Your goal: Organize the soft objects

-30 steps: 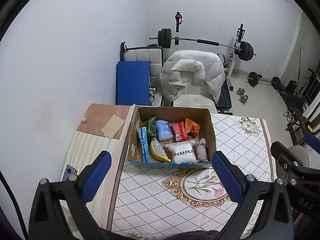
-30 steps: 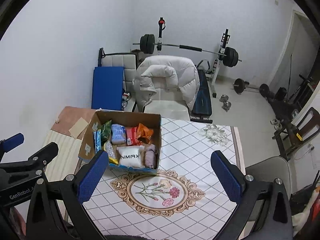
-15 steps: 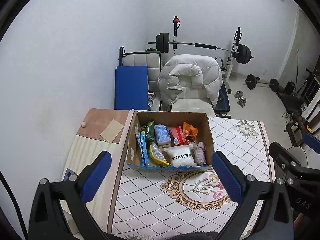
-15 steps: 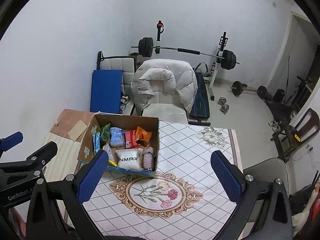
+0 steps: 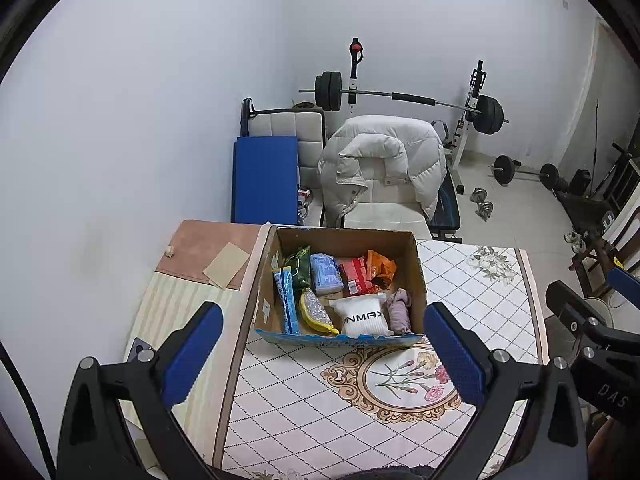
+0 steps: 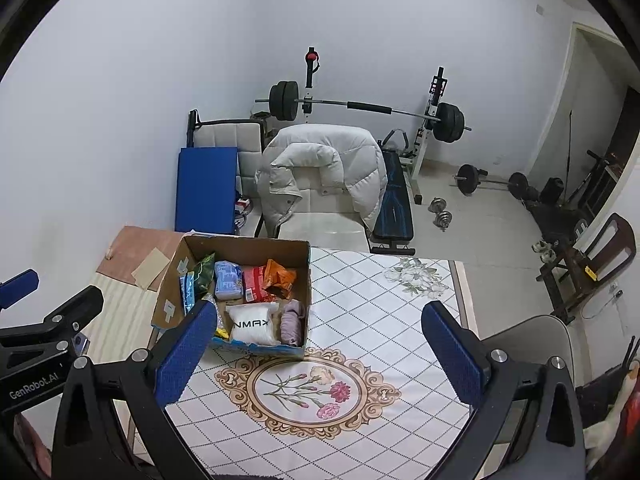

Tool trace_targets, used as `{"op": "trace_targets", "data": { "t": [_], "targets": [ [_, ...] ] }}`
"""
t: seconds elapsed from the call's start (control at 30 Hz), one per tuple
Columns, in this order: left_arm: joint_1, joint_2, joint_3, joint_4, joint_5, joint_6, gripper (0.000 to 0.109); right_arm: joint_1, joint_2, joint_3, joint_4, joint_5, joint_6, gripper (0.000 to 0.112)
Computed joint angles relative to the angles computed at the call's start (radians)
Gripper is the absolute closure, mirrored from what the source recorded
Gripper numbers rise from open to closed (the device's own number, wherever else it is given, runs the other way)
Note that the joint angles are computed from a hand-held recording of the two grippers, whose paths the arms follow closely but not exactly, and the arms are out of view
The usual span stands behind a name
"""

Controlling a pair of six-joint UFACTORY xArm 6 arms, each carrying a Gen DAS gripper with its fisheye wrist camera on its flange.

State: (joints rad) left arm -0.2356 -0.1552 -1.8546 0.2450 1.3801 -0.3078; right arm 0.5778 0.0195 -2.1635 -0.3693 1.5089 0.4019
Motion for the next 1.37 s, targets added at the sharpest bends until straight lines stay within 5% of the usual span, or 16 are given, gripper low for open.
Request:
{"op": "trace_targets", "data": {
  "t": [1.37],
  "targets": [
    [-0.016, -0.037, 0.044, 0.017, -0.017, -0.024, 0.006, -0.004, 0.009, -0.044, 0.002, 0.024, -0.01, 0.009]
  ]
}}
